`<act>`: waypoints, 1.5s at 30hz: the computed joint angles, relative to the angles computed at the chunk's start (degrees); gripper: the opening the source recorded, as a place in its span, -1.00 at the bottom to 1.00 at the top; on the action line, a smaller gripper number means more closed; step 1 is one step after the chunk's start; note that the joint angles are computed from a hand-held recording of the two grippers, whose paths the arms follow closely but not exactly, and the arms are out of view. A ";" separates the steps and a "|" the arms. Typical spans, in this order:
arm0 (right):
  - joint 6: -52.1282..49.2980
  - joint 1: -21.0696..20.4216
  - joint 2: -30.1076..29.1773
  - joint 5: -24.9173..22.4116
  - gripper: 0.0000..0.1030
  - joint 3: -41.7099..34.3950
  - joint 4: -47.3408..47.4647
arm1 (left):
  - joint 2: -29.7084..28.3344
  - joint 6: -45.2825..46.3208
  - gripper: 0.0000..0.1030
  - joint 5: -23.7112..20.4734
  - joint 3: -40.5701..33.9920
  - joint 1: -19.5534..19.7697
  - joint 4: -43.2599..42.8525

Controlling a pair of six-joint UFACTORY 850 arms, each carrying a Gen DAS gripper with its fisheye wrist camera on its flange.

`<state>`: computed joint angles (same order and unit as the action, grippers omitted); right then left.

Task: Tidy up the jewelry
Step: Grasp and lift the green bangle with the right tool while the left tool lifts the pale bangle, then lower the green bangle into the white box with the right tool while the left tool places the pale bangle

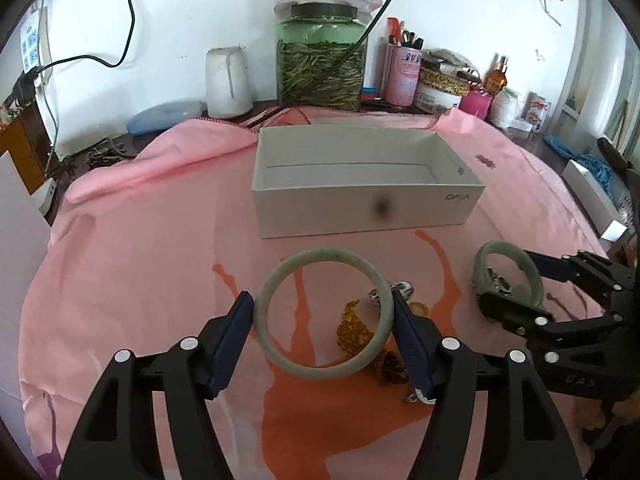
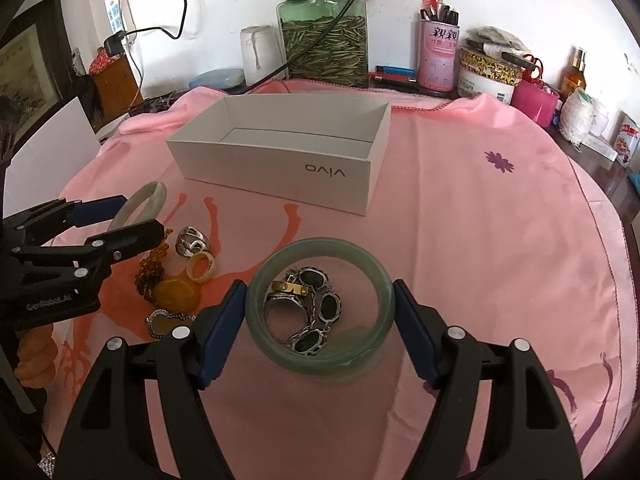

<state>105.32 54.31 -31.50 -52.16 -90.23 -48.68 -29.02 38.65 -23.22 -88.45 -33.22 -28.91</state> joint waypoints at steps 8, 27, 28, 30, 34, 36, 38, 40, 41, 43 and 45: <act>6.77 1.27 2.11 -2.32 0.34 1.91 -7.12 | 0.41 -3.62 0.32 3.63 -0.04 -0.22 2.72; -2.89 -9.23 -2.64 3.59 0.34 -8.04 -3.58 | -18.48 -22.50 0.32 -6.24 -30.73 -2.59 20.15; -3.12 -9.43 -2.52 4.19 0.34 -7.84 -3.50 | -18.45 -22.29 0.32 -5.67 -30.48 -2.61 19.99; -0.61 -9.74 -1.30 6.98 0.42 -5.70 -5.06 | -18.64 -20.86 0.34 -5.91 -30.59 -2.39 18.46; 1.89 -9.89 0.44 8.45 0.44 -2.93 -6.52 | -18.81 -19.19 0.35 -7.11 -30.64 -1.88 16.19; 2.38 -9.80 0.92 8.77 0.44 -2.36 -6.59 | -18.44 -18.88 0.35 -7.23 -29.92 -1.68 16.06; 1.76 -9.62 1.18 8.50 0.44 -2.19 -5.78 | -18.17 -17.69 0.40 -7.65 -29.43 -1.49 15.20; 1.59 -9.37 1.48 8.32 0.44 -1.91 -5.20 | -17.82 -17.63 0.47 -7.49 -28.63 -1.48 15.65; 1.23 -9.32 1.59 8.48 0.44 -1.86 -4.51 | -17.73 -18.16 0.47 -7.42 -28.28 -1.57 16.49; 1.06 -9.18 1.91 8.96 0.44 -1.51 -3.70 | -17.45 -17.41 0.47 -7.20 -27.70 -1.50 15.92; 0.13 -9.02 1.84 8.42 0.44 -1.69 -2.52 | -17.38 -16.09 0.47 -7.79 -27.79 -1.31 14.43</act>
